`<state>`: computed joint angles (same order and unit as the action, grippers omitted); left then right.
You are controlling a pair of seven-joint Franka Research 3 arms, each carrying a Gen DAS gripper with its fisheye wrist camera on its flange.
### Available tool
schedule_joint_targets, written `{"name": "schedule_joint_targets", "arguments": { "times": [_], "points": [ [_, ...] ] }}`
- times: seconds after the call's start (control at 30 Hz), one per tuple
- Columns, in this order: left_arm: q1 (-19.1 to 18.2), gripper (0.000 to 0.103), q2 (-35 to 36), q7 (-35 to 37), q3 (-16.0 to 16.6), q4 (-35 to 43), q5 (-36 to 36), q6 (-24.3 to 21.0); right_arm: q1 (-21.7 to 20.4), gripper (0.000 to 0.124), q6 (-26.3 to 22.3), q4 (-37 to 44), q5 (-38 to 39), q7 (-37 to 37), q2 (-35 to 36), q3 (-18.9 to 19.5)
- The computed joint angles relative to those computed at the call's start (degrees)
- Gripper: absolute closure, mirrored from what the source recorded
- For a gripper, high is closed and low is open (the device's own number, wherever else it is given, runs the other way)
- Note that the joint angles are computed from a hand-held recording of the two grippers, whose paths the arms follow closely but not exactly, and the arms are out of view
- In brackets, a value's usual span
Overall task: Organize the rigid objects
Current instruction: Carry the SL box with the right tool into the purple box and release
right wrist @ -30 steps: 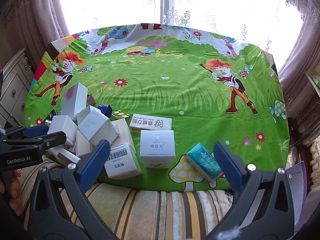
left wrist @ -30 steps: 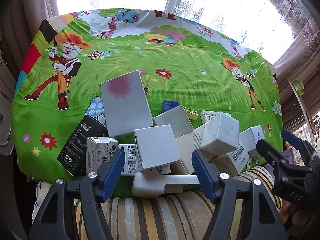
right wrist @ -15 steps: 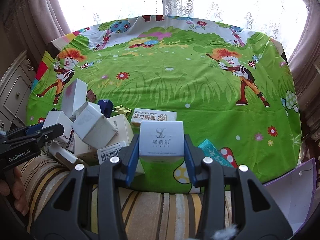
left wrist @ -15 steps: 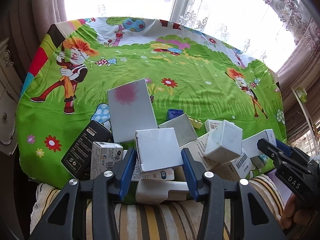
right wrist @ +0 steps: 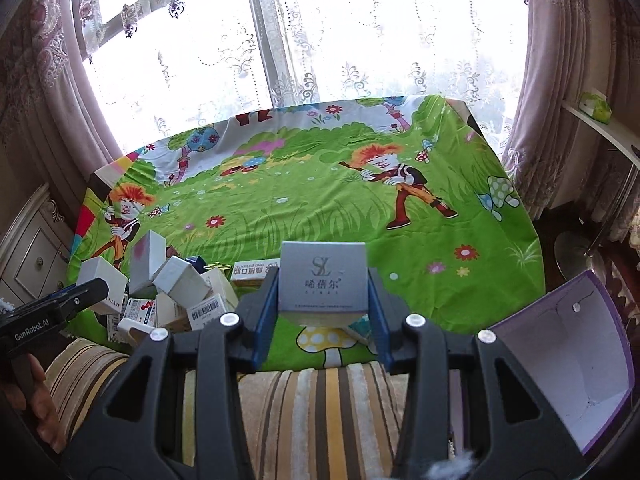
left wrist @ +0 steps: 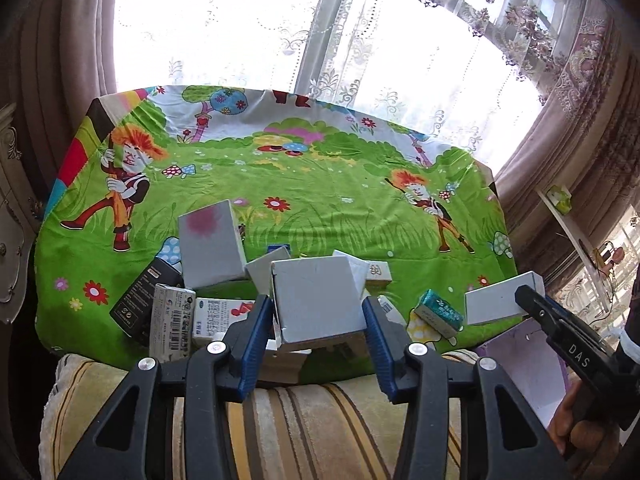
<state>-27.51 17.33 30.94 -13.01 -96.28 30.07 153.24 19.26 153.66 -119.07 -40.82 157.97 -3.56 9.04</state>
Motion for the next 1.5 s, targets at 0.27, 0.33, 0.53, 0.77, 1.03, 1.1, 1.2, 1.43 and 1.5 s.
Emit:
{"name": "schedule_joint_targets", "arguments": {
  "times": [0.27,0.33,0.53,0.77,1.03,1.1,1.2,1.43,1.5],
  "points": [
    [0.5,0.056,5.12,15.87,-8.24,3.63,-14.84,4.89,-4.13,0.078,-1.98,-11.08,4.57,1.31,-10.7,1.66],
    [0.54,0.056,6.95,20.45,-10.36,5.31,-18.63,5.54,-5.92,0.078,-3.73,-13.21,5.01,1.95,-13.49,2.91],
    [0.61,0.056,13.91,35.81,-17.12,12.46,-29.15,3.95,-9.62,0.078,-9.97,-18.37,8.12,1.93,-20.39,5.59],
    [-2.29,0.048,19.36,47.65,-19.11,20.64,-35.34,-2.43,-12.77,0.078,-13.98,-21.7,11.19,2.53,-25.42,7.64],
    [-3.91,0.03,17.48,49.11,-16.08,18.59,-38.37,-1.16,-13.99,0.048,-15.5,-21.74,12.37,2.41,-25.84,8.52],
    [-4.41,0.03,17.15,48.16,-15.1,18.33,-38.09,-0.9,-13.88,0.047,-15.96,-21.19,12.14,2.01,-25.49,8.75],
    [-4.2,0.03,16.34,47.46,-14.82,17.09,-38.21,0.21,-13.53,0.046,-16.13,-20.57,11.95,1.8,-24.92,8.85],
    [-3.41,0.03,13.52,44.62,-13.87,13.11,-37.16,3.62,-12.36,0.045,-15.81,-19.21,11.76,1.05,-23.65,8.68],
    [-3.38,0.03,12.84,43.4,-13.34,12.33,-36.39,4.31,-12.01,0.044,-15.52,-18.76,11.67,0.78,-23.25,8.73]
  ]
}}
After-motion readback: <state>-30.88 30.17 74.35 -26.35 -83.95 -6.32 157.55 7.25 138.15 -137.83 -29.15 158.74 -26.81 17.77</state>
